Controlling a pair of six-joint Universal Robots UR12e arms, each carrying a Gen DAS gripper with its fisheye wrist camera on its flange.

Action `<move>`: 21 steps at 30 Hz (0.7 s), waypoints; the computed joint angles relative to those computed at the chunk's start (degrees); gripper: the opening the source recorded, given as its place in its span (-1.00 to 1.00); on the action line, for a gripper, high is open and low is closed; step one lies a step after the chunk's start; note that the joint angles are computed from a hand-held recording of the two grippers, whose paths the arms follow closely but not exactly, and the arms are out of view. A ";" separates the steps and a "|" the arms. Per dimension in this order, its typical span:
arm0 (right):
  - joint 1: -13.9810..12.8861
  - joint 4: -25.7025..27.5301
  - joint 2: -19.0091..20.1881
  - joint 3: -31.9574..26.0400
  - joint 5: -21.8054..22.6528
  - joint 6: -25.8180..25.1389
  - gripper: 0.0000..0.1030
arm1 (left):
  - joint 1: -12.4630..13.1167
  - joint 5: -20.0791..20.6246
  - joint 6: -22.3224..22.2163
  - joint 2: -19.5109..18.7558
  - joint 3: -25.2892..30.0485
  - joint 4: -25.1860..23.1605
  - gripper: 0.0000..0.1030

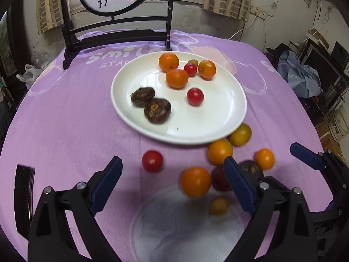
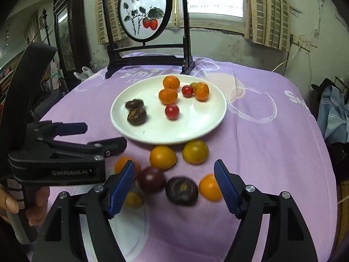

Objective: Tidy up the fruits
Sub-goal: 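Lower both fruits onto the white plate and open both grippers, then grasp a yellow plum with the right gripper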

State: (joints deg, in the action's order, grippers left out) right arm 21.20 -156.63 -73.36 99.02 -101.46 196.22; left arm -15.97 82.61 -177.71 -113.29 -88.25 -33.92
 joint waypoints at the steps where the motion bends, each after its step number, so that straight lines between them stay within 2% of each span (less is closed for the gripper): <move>1: 0.37 0.19 -0.43 0.75 0.10 0.14 0.46 | 0.26 -0.22 -0.02 0.77 -1.27 0.85 0.78; 6: 1.89 3.93 -0.34 1.42 0.27 0.02 0.46 | 1.61 0.08 -0.34 3.03 -5.24 1.81 0.82; 10: 2.89 6.38 1.02 0.41 0.84 0.33 0.46 | 3.11 0.49 -2.64 3.03 -6.54 1.59 0.82; 12: 3.38 7.13 1.69 -0.22 0.02 0.54 0.46 | 3.72 0.39 -3.73 2.83 -7.16 3.31 0.82; 13: 3.65 7.78 2.18 -0.79 -0.73 0.73 0.46 | 3.69 1.86 -3.87 2.67 -7.54 4.89 0.82; 14: 3.81 8.05 2.54 -1.18 -1.20 1.07 0.43 | 3.49 3.76 -3.37 2.48 -7.71 6.19 0.82; 16: 4.03 9.45 3.46 -2.31 -1.58 1.49 0.18 | 3.09 6.87 -1.85 2.22 -7.53 7.46 0.82; 17: 4.03 10.23 3.91 -2.84 -1.58 1.54 0.09 | 3.21 6.96 -1.72 2.24 -7.53 8.21 0.82; 20: 4.08 9.33 4.92 -3.84 -1.95 1.99 0.03 | 3.97 5.31 -3.43 2.36 -7.71 9.12 0.82; 21: 3.97 9.02 5.12 -4.00 -1.54 2.25 -0.10 | 4.13 4.80 -3.61 2.31 -7.52 8.43 0.82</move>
